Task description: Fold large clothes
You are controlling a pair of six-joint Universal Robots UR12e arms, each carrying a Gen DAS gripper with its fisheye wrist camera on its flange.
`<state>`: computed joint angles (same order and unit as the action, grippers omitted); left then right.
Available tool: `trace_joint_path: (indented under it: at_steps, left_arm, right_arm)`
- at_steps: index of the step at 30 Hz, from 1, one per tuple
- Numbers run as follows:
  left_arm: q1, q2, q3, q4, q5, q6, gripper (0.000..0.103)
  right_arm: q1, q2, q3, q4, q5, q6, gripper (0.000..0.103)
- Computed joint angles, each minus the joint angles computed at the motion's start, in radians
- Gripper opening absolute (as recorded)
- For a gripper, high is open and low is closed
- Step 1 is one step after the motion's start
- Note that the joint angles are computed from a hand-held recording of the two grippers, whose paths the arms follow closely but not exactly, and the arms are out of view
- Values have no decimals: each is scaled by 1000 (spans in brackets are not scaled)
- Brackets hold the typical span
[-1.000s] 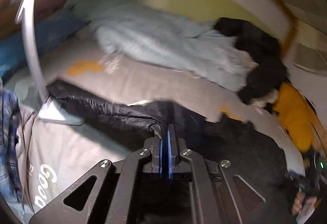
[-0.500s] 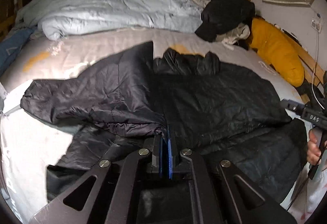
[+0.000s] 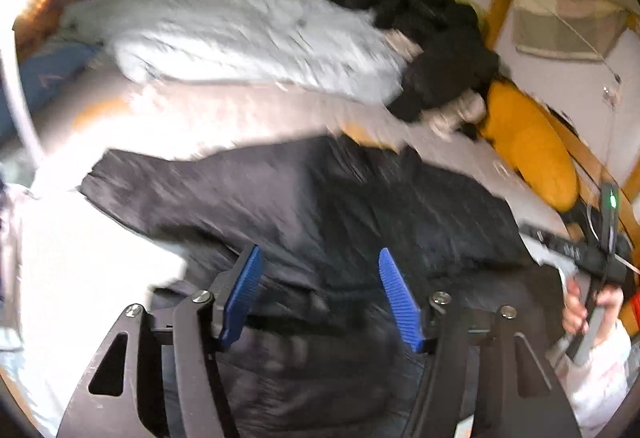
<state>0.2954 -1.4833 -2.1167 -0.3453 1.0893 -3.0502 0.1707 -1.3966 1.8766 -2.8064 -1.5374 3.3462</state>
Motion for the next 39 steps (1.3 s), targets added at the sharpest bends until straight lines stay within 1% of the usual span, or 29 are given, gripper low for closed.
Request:
trace_joint_path:
  at_steps: [1,3,4,6,7,8,9,10,12,14,16,18,20,23,24,26,28,29,30,31,32,35,39]
  left_arm:
    - [11,-1,4,14,7,-17,62]
    - [37,-10,17,28,17,-54,66]
    - [43,-25,31,27,33,-63,67]
    - [62,-50,58,-2,52,-60,70]
    - [71,-66,75,-27,58,-63,71]
    - [83,-85,93,-65,45,-61,74]
    - [92,-105,110,-112,27,-52,75]
    - [92,-124,126,-151,38,-50,74]
    - [90,-156,145,-194,75,-76,74]
    - [92,-182,160,-228,66,-108,74]
    - [102,-202,166,-238,40,-145,74]
    - [108,-219,172,-230,41,-182,74]
    - [107,-232,179,-224,73,-218,74]
    - [105,-257,189,-205,150,-268,74]
    - [105,-263,191,-204,162,-279,74]
    - [114,-274,194,-211,151,-290,73]
    - [118,-281,192,-192,144,-301,64]
    - [118,-281,192,-190,143,-295,49]
    - [119,-282,197,-204,136,-272,24]
    - [124,-286,204,-212,112,-248,11]
    - [129,-284,199,-197,91,-245,1]
    - [136,-259,170,-89,53,-269,1]
    - [124,-212,140,46,0,-249,1]
  right_arm:
    - [0,-1,1,4,1,1,68]
    - [-1,-1,1,8,0,1,68]
    - [0,0,1,9,-2,0,68]
    - [1,2,-1,12,-10,-1,68]
    - [1,3,-1,13,-11,2,68]
    - [0,3,-1,14,-10,5,68]
    - [0,4,-2,16,-9,7,68]
    - [0,5,-2,18,-7,8,68]
    - [2,9,-6,25,-6,5,68]
    - [6,13,-11,31,-11,0,68]
    - [9,17,-13,35,-10,-1,68]
    - [10,19,-16,38,-6,-6,68]
    - [12,20,-16,39,-9,-13,68]
    - [10,20,-15,44,-6,-16,68]
    - [9,19,-15,46,-3,-16,68]
    - [6,18,-14,47,1,-15,68]
    - [6,19,-15,46,2,-16,68]
    - [6,20,-16,45,1,-17,68]
    - [6,21,-17,44,0,-16,68]
    - [6,21,-18,45,1,-15,68]
    - [5,22,-19,46,2,-14,68]
    - [4,22,-20,46,6,-12,68]
    - [2,20,-18,33,4,-8,68]
